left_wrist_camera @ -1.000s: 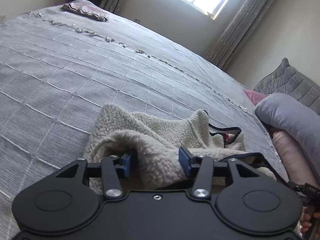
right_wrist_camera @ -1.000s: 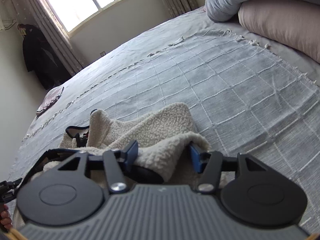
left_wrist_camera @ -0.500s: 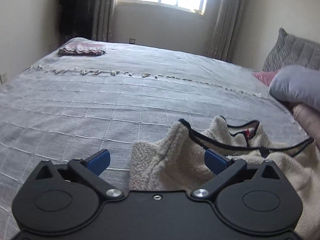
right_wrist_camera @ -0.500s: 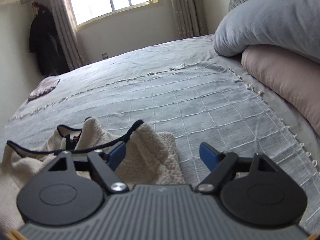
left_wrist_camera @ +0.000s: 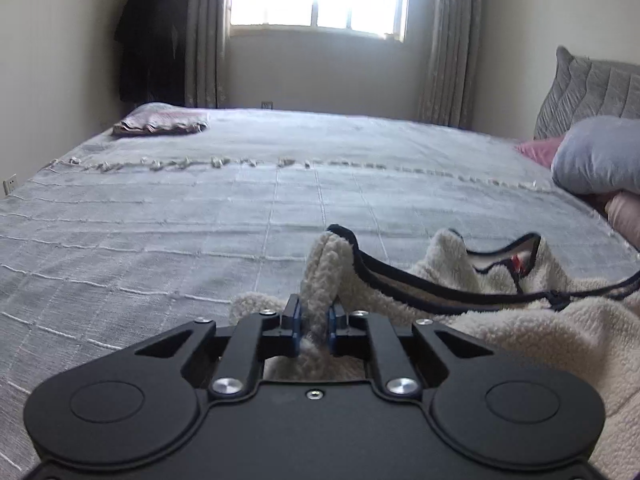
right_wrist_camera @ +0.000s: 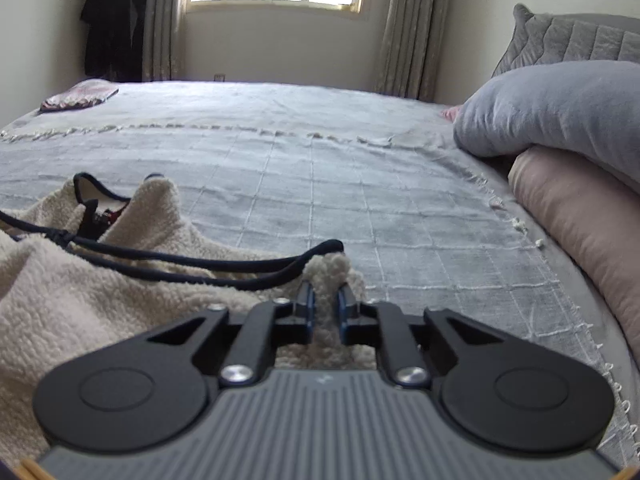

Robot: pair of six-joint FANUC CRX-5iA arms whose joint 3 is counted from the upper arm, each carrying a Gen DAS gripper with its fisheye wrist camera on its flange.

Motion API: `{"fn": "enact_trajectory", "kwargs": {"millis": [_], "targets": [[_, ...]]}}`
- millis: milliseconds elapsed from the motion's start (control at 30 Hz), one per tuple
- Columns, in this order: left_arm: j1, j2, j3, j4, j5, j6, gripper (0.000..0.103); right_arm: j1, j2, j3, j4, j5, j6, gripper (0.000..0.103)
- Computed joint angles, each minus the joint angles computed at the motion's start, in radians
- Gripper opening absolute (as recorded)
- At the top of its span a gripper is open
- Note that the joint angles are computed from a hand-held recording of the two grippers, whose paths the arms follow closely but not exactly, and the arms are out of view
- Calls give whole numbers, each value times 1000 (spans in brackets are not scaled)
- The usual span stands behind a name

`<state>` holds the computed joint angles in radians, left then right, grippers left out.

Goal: Fold large clothes
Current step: 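Lift the hem with both grippers and fold it over toward the collar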

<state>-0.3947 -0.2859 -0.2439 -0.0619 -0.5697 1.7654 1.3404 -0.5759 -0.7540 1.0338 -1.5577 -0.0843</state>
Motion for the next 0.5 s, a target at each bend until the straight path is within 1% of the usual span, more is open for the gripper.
{"fn": "enact_trajectory", "kwargs": {"millis": [67, 133, 167, 200, 233, 267, 333, 433, 467, 500], "targets": [[-4, -21, -5, -34, 44, 54, 12, 20, -4, -12, 69, -44, -25, 9], [-31, -22, 27, -143, 66, 164, 12, 0, 4, -8, 135, -56, -36, 9], [-55, -14, 54, -230, 71, 248, 12, -21, 12, -3, 167, -50, -41, 9], [-88, 3, 91, -345, 67, 357, 12, -48, 26, 3, 196, -41, -45, 9], [-120, 25, 128, -449, 51, 444, 12, -86, 45, 12, 225, -23, -48, 9], [-145, 54, 165, -525, 25, 503, 12, -126, 66, 21, 245, 0, -46, 9], [-176, 125, 226, -613, -22, 563, 12, -203, 119, 44, 256, 43, -38, 9], [-239, 237, 295, -767, -110, 636, 13, -303, 201, 63, 229, 116, -43, 9], [-249, 269, 308, -789, -133, 636, 13, -330, 227, 66, 214, 136, -46, 9], [-241, 305, 326, -765, -155, 599, 13, -354, 252, 70, 192, 159, -42, 9]]}}
